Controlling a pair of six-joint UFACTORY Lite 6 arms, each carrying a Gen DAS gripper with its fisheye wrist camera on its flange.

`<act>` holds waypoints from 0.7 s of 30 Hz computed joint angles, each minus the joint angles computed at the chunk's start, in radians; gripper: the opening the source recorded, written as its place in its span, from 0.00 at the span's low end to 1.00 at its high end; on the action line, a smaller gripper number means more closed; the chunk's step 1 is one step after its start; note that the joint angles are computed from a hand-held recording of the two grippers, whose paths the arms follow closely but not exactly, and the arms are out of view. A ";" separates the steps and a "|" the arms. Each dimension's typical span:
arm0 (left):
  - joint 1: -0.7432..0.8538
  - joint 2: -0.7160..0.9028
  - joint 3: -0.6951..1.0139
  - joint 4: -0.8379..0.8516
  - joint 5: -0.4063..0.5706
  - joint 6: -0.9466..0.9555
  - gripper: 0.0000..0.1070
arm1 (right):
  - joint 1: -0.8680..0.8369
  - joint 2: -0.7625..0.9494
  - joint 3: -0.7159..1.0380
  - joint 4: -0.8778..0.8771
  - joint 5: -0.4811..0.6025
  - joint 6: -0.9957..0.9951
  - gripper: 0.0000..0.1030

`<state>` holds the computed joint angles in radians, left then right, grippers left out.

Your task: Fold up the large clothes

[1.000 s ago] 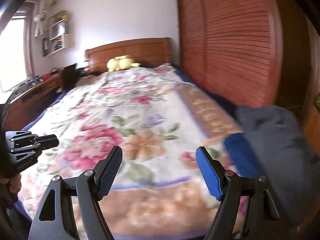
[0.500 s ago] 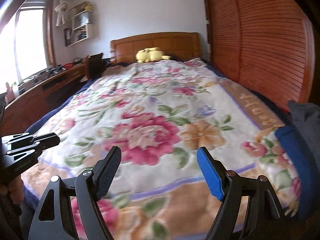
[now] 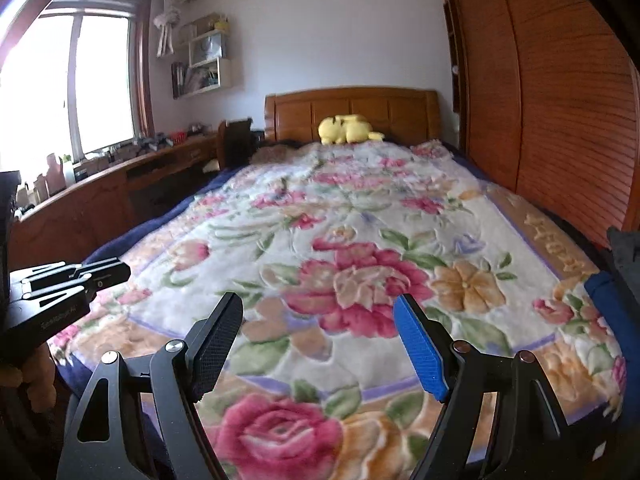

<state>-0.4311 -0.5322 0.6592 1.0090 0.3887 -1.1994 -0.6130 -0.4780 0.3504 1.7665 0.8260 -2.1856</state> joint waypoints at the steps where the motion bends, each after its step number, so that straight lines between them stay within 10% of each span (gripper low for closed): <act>1: -0.011 -0.027 -0.009 0.015 0.019 -0.016 0.09 | -0.009 0.016 -0.003 0.020 0.023 -0.026 0.77; 21: -0.020 -0.143 -0.052 -0.005 0.053 -0.021 0.10 | -0.037 0.102 -0.021 0.134 0.104 -0.199 0.77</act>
